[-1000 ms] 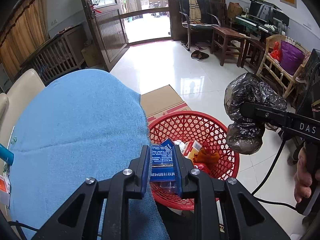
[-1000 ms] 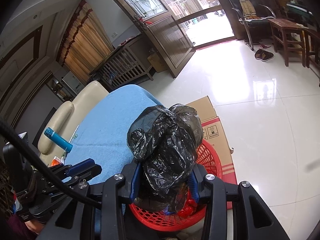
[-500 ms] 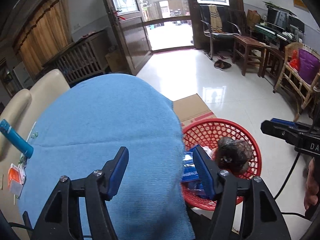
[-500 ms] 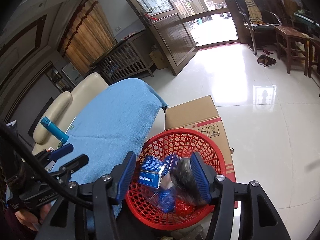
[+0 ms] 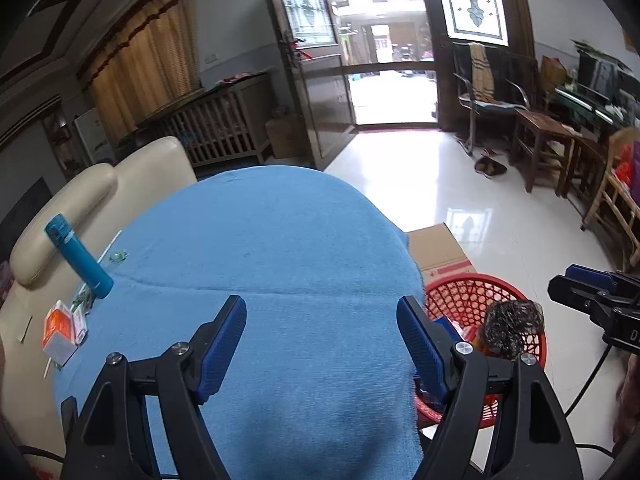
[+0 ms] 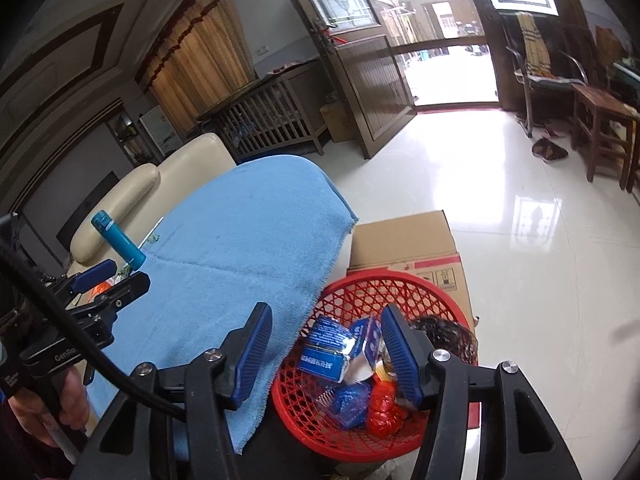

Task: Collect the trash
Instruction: 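Bring both open tools back over the table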

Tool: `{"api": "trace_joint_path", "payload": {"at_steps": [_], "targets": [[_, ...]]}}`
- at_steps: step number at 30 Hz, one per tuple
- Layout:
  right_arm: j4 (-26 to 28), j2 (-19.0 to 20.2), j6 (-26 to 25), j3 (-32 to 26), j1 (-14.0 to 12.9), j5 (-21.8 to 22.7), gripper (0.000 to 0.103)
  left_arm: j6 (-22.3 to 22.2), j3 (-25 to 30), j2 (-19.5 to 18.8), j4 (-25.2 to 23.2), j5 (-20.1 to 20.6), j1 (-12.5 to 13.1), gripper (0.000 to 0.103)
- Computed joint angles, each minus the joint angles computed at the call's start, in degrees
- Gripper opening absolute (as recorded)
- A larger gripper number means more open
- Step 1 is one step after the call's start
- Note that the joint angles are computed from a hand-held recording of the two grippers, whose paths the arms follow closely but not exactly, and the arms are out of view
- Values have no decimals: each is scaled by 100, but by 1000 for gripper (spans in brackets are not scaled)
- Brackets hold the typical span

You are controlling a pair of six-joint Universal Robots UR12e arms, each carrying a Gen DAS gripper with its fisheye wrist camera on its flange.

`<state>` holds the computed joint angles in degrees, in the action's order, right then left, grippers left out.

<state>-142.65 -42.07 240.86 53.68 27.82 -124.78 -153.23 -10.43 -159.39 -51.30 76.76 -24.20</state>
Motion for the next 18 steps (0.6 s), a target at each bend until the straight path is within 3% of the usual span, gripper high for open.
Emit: {"api": "trace_joint_path", "payload": {"at_steps": [9,18], "targets": [[296,477,-868,-1129,89,-66,61,-502,-820,428,1037,435,156,88],[526,1235,-1572,-2699,167,-14,64,-904,-1219,675,1494,819,342,88]]}}
